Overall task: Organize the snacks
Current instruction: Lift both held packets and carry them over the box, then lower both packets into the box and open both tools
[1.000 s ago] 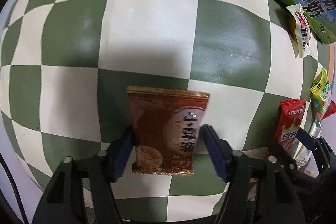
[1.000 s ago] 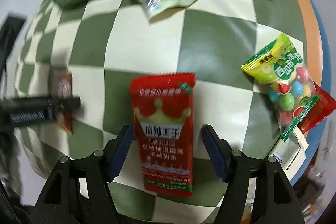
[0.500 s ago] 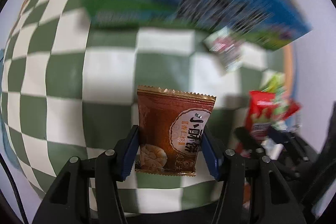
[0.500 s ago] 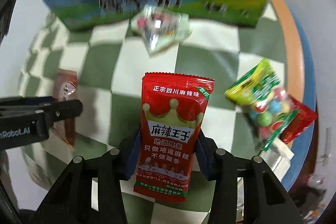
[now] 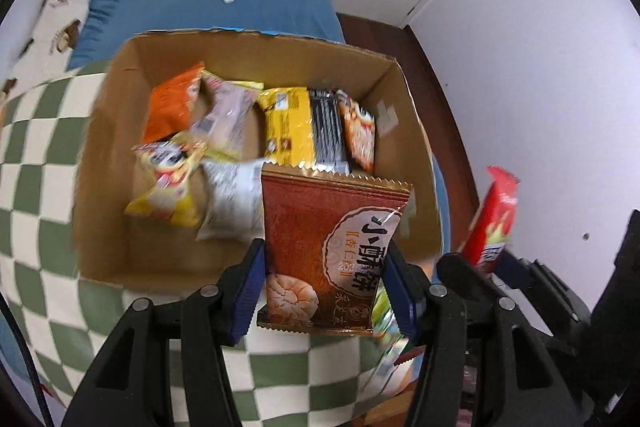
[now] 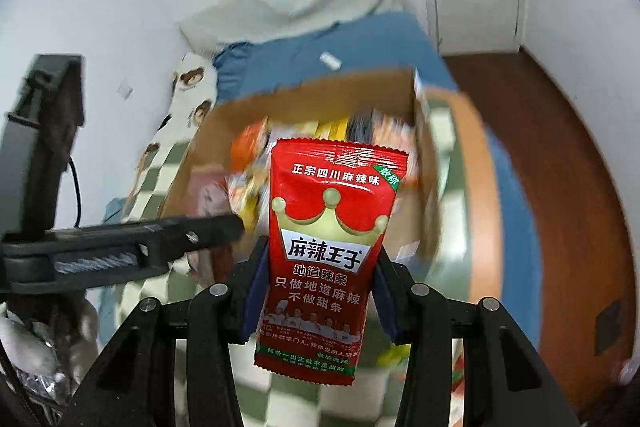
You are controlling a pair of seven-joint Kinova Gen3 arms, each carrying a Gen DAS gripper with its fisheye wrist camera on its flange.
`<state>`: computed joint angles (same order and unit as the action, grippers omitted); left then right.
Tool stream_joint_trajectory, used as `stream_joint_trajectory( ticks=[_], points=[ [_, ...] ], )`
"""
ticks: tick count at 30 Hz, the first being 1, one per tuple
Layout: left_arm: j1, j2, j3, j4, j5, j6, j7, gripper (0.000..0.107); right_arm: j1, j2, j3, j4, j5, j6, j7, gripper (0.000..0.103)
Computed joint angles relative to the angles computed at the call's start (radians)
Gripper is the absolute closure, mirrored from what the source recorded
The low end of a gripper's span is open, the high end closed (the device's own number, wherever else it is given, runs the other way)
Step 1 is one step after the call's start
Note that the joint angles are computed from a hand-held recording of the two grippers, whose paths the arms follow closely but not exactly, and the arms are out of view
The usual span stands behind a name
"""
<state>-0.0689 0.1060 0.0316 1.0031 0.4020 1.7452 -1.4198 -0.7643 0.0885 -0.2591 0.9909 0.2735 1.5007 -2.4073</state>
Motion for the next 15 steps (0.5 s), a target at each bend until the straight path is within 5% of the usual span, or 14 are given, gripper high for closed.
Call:
stream_joint_trajectory(
  ticks=[5, 9, 15],
  points=[
    [-0.006, 0.195, 0.024, -0.163, 0.020, 0.073, 0.093, 0.054, 0.075, 0.129, 0.076, -0.193, -0.060, 0.108, 0.173, 0.054],
    [-0.015, 0.261, 0.046, -0.175, 0.033, 0.086, 0.132, 0.054, 0.120, 0.219, 0.123, -0.274, -0.144, 0.172, 0.246, 0.054],
    [0.010, 0.302, 0.060, -0.185, 0.004, 0.117, 0.155, 0.053, 0.153, 0.267, 0.141, -0.243, -0.224, 0.166, 0.270, 0.052]
  ],
)
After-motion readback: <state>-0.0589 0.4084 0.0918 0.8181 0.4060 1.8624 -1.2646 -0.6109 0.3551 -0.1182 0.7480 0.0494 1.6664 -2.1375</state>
